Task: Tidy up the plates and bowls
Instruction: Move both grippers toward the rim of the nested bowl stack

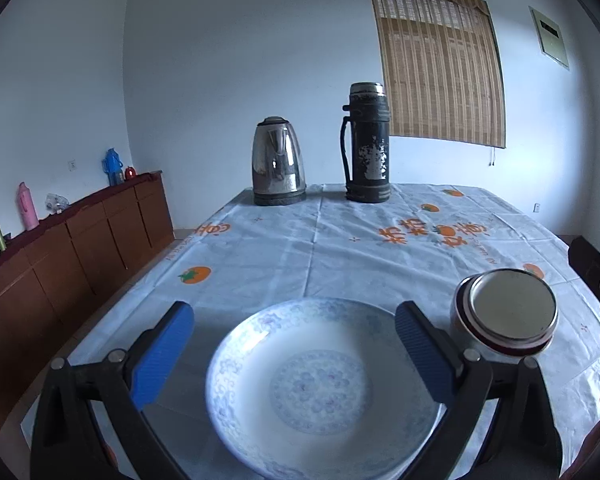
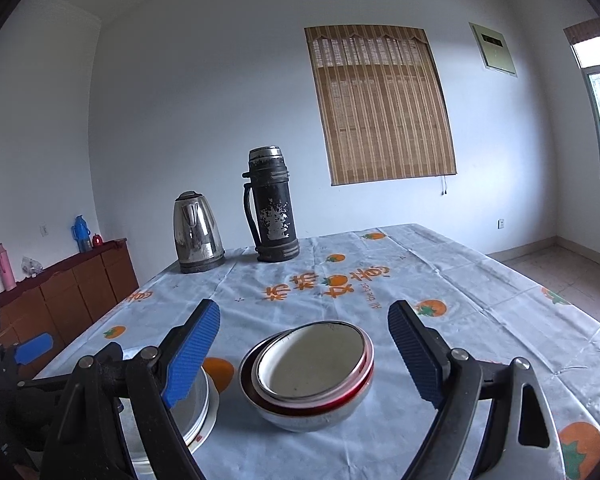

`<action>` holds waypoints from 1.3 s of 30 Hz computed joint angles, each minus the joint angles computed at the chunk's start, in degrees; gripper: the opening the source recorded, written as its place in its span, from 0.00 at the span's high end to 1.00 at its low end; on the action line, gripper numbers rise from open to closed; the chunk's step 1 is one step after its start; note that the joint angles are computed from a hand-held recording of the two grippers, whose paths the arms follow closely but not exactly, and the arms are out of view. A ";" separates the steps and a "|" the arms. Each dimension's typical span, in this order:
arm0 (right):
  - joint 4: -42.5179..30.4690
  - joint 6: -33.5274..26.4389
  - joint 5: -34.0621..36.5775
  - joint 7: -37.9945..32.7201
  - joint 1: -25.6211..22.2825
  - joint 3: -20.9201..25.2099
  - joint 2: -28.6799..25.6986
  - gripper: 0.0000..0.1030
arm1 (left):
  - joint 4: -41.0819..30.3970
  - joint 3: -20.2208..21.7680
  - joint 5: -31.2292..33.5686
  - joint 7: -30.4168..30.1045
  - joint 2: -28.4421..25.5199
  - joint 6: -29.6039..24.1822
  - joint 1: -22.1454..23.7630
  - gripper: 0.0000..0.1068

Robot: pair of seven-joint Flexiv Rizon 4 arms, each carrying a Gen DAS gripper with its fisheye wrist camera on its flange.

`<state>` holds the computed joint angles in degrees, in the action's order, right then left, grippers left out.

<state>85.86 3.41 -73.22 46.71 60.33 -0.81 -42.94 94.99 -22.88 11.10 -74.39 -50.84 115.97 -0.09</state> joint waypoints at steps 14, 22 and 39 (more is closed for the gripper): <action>1.22 2.72 -0.56 1.85 -1.56 -0.37 -0.42 0.15 | -2.68 0.53 -1.63 -0.96 -2.09 -0.51 -1.32 0.04; 1.23 3.85 -0.20 2.62 -1.68 0.15 0.16 0.15 | -2.21 0.54 -1.51 -0.39 -1.74 -0.90 -1.35 0.04; 1.73 4.04 1.03 3.91 -0.81 0.63 0.40 0.15 | -0.12 -0.45 1.06 -0.31 -1.07 0.41 -0.15 0.04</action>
<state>87.58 7.44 -72.20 50.62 59.52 -0.19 -42.55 94.87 -23.33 12.16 -74.70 -51.91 116.37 -0.24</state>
